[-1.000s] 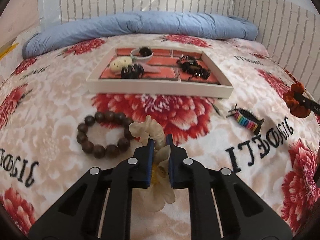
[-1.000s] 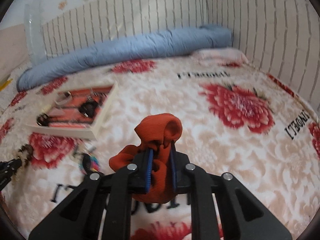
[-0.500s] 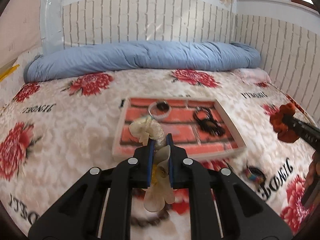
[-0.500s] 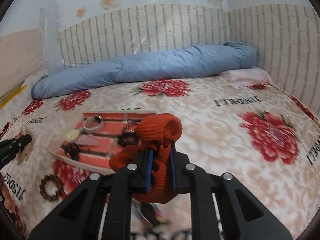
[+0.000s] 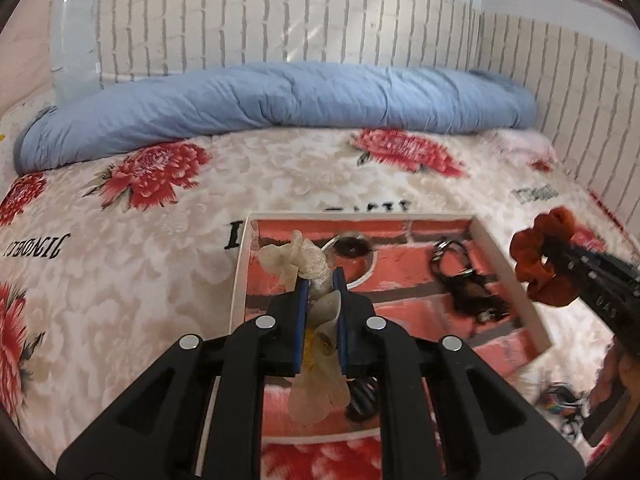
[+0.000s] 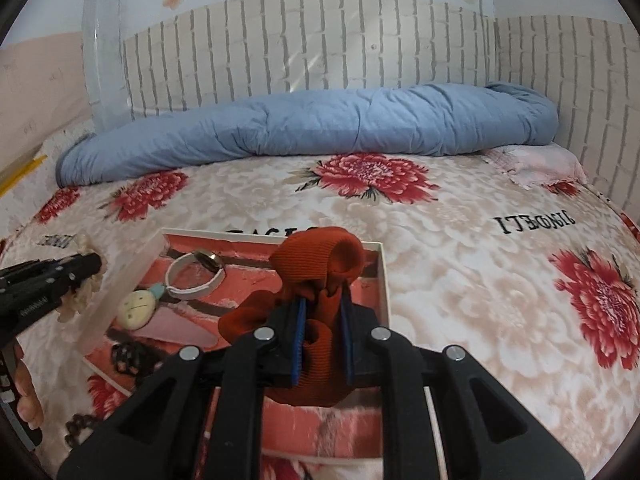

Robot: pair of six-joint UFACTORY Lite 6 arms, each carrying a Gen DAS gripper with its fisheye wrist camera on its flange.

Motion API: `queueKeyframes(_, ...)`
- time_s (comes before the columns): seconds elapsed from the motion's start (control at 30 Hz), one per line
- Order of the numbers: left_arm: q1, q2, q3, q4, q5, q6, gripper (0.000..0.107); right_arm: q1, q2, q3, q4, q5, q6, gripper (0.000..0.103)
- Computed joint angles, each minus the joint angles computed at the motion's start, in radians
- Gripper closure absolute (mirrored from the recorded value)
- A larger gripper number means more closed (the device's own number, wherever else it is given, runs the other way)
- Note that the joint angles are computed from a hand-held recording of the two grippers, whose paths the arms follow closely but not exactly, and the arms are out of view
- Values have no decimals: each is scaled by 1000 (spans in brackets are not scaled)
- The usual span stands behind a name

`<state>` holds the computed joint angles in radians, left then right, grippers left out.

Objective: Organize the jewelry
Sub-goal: 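Carry both scrunchies into the tray and open both tools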

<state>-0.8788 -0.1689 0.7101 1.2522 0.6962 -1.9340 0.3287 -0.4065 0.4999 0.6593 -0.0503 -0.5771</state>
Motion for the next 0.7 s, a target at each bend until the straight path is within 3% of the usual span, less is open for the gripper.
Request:
queueKeyframes(0.13, 115, 122, 22, 92, -106, -37, 96, 32, 181, 67, -72, -90, 88, 88)
queueKeyframes(0.33, 184, 236, 69, 164, -157, -70, 93, 48, 381, 151, -103, -156, 133, 88)
queueKeyframes(0.4, 204, 240, 63, 179, -175, -94, 88, 50, 430, 178, -108, -154, 142, 88)
queueKeyframes(0.47, 224, 231, 44, 208, -203, -140, 75, 58, 477, 204, -34, -147, 73, 87)
queueKeyframes(0.57, 225, 223, 28, 237, -205, -180, 70, 71, 503, 213, 105, -160, -67, 84)
queueKeyframes(0.6, 216, 219, 24, 228, -190, -175, 68, 67, 499, 211, 95, -157, -50, 79)
queueKeyframes(0.67, 196, 205, 18, 219, -158, -174, 53, 52, 488, 207, 42, -146, 7, 68)
queueKeyframes(0.7, 188, 198, 17, 214, -145, -174, 49, 44, 471, 196, -16, -142, 67, 57)
